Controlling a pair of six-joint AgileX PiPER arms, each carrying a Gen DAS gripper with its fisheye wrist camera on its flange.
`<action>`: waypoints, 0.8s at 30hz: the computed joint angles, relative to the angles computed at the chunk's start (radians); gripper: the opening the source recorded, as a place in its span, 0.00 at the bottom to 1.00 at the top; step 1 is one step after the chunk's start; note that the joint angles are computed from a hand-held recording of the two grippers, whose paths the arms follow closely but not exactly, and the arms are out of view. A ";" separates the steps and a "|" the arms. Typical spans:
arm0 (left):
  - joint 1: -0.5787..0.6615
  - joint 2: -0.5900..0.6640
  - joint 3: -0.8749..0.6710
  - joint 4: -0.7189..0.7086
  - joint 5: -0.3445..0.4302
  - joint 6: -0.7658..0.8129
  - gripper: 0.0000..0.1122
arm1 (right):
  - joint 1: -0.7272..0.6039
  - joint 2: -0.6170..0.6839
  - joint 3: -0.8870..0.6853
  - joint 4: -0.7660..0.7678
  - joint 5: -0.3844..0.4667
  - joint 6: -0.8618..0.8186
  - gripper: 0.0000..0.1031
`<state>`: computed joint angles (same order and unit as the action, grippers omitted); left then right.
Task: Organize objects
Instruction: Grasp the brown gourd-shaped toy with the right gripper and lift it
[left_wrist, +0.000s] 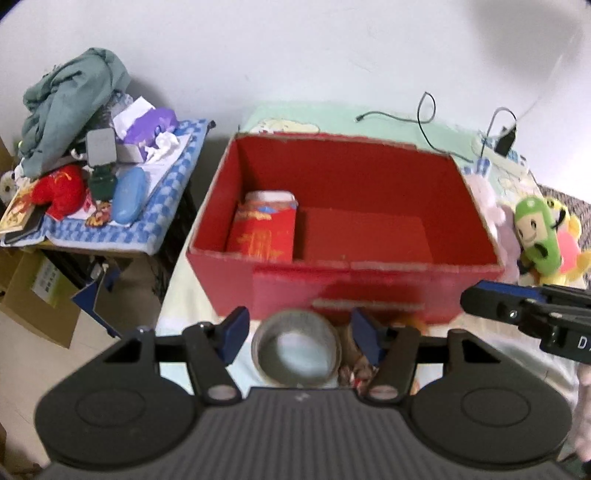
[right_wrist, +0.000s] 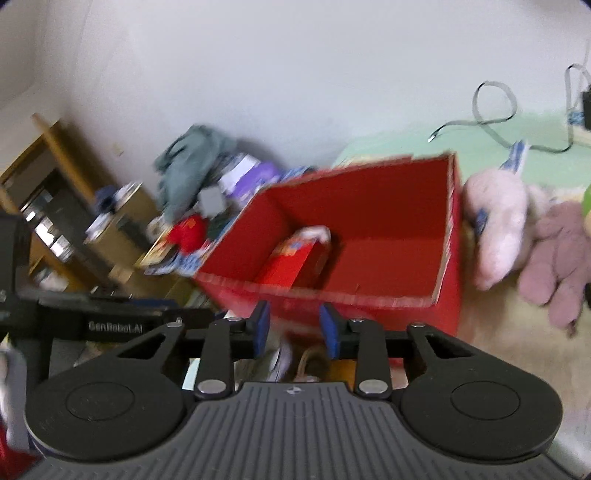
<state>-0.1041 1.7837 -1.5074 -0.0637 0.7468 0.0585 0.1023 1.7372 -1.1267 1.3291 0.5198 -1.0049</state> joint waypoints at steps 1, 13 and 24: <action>-0.001 -0.015 0.032 -0.006 -0.013 0.015 0.57 | -0.008 0.005 0.012 -0.009 0.025 -0.001 0.28; -0.016 -0.073 0.215 -0.332 -0.016 0.338 0.56 | -0.075 0.196 -0.016 -0.026 0.154 0.176 0.28; -0.040 0.012 0.175 -0.432 0.045 0.456 0.53 | -0.040 0.304 -0.105 -0.031 0.185 0.231 0.33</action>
